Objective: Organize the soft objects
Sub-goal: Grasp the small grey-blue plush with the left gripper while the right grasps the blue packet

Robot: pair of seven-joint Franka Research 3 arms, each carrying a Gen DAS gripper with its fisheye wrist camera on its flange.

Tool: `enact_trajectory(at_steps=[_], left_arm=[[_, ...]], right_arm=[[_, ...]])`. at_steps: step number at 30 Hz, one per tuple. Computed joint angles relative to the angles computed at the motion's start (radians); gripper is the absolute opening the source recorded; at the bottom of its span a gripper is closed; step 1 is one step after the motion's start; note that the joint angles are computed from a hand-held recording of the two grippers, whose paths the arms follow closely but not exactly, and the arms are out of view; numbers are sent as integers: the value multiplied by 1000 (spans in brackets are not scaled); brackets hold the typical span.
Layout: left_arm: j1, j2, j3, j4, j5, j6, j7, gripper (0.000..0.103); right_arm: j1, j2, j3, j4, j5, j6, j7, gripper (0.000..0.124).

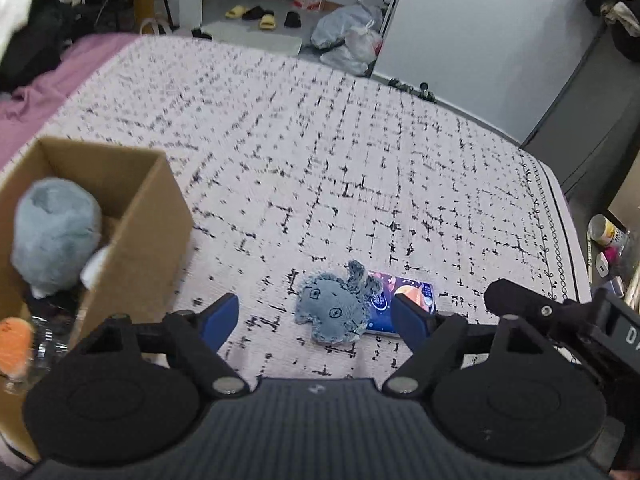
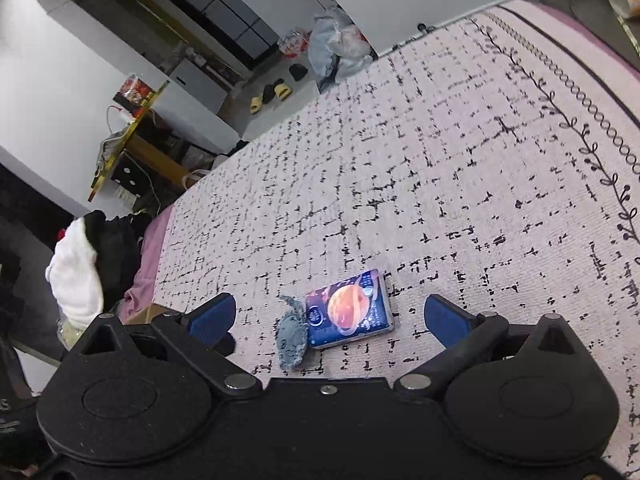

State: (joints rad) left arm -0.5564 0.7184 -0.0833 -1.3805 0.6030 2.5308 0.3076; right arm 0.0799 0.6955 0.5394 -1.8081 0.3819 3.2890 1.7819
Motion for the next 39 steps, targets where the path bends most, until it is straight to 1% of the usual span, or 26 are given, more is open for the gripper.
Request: enact_trajectory(at_steps=[3,7,10,12,15,16,17,18,19,20,22,24,28,34,36,37,38,39], left_arm=[[9,50,-7,54,-26,-5,12,78],[22,115,-15,121,-73,-10,42,72],[35,159,-27,165,-124,-14,62,70],[45,180,-35,180,-158,-1,73,69],[59,202,-47,186,-204,33,86,65],[56,203,-38,181,-209,47,76,61],[52,200,-29,170,-209,68,64,52],[54,197,-27,164,-212,80,65,49],[57,194,-27,158,-217,89,64,37],[59,192,-28,160,-224,79,67,32],[58,182,-20,145,-227,80,57,32],[48,161,0,117,-206,94,42,32],[43,120,22,64,-168,116,12,32],[60,71,15,7,-138,136,16,32],[63,55,13,-10,-132,138,15,32],[65,44,12,-22,-129,140,17,32],[67,36,9,-30,-127,140,20,32],[70,22,6,-46,-125,144,21,32]], right_arm=[[9,22,-14,27,8,-26,7,102],[26,38,-33,54,28,-53,-4,102],[46,39,-57,65,46,-64,-14,102],[67,40,-80,75,57,-75,-18,102],[103,45,-123,97,74,-102,-20,102],[117,48,-139,106,79,-109,-21,102],[132,49,-155,113,82,-118,-22,102],[144,50,-168,118,86,-125,-25,102],[159,52,-185,125,87,-130,-26,102],[178,53,-204,132,87,-136,-25,102],[221,56,-249,145,79,-145,-25,102],[273,62,-301,166,58,-161,-25,102],[334,80,-358,207,18,-192,-34,101],[441,95,-471,243,-52,-239,1,101],[499,102,-538,253,-89,-261,39,100],[519,106,-562,258,-110,-275,54,94],[523,108,-568,263,-129,-292,56,81],[527,109,-574,267,-145,-314,63,73]])
